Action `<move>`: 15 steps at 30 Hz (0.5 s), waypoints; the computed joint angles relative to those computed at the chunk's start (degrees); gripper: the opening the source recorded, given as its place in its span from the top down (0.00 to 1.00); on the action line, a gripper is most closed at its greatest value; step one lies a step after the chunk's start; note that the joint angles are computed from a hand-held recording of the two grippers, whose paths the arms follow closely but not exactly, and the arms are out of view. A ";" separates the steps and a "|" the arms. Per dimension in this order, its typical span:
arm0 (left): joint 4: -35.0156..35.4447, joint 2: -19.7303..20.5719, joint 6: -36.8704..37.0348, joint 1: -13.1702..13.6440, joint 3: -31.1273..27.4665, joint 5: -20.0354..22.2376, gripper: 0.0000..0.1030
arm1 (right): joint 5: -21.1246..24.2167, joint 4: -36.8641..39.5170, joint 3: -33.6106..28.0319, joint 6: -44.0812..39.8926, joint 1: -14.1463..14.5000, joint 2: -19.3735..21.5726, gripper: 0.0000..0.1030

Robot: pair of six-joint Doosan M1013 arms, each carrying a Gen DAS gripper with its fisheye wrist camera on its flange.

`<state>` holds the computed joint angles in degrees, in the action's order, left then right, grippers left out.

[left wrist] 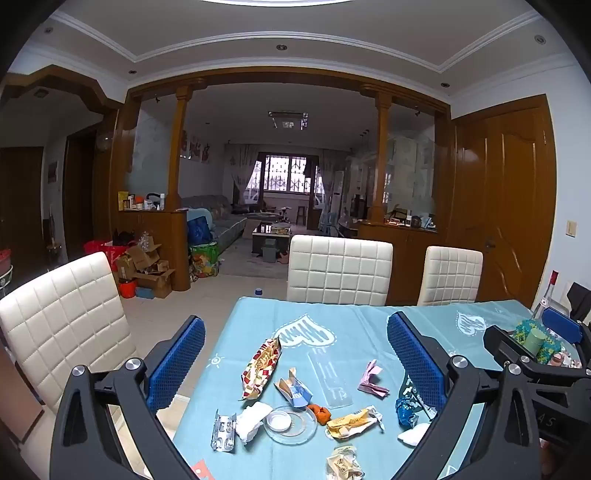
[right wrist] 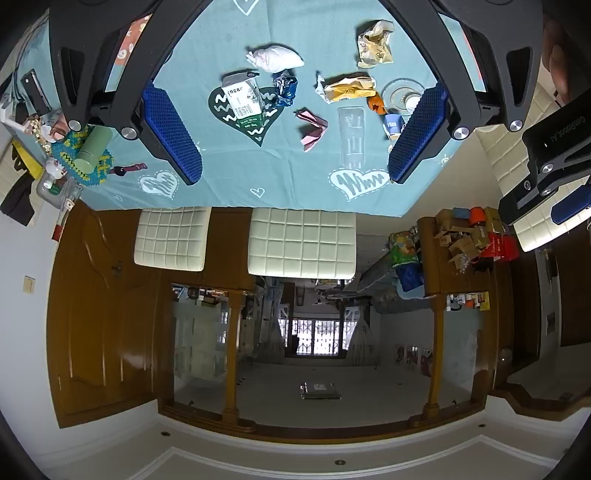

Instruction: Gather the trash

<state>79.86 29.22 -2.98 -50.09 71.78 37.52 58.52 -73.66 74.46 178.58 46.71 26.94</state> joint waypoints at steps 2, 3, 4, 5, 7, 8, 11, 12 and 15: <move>-0.04 -0.02 -0.03 0.00 0.03 -0.11 0.06 | 0.00 0.00 0.00 0.00 0.00 0.00 0.03; -0.20 -0.04 0.04 0.02 0.03 -0.22 0.06 | 0.02 0.02 -0.01 0.01 0.01 0.01 0.03; -0.66 -0.03 0.32 0.04 -0.05 -0.22 0.06 | -0.01 0.03 -0.01 0.04 0.00 0.02 0.03; -0.59 -0.01 0.41 0.03 -0.06 -0.23 0.06 | 0.02 0.05 -0.04 0.03 0.00 0.05 0.03; -0.56 -0.03 0.25 0.03 -0.04 -0.23 0.06 | 0.08 0.21 -0.16 -0.08 -0.01 0.15 0.03; -0.57 -0.02 0.29 0.02 -0.06 -0.16 0.06 | 0.05 0.30 -0.20 -0.10 -0.02 0.18 0.03; -0.70 0.00 0.49 0.00 -0.09 -0.23 0.06 | -0.06 -0.11 0.10 0.35 0.03 -0.08 0.03; -0.77 0.01 0.53 -0.02 -0.11 -0.20 0.06 | -0.04 -0.12 0.08 0.40 0.04 -0.07 0.03; -0.64 0.10 0.26 -0.05 0.09 -0.42 0.06 | -0.15 -0.09 0.12 0.39 0.01 -0.09 0.03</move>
<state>79.22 29.32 -2.72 -50.14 71.88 37.09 58.37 -73.75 74.58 178.97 46.72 26.84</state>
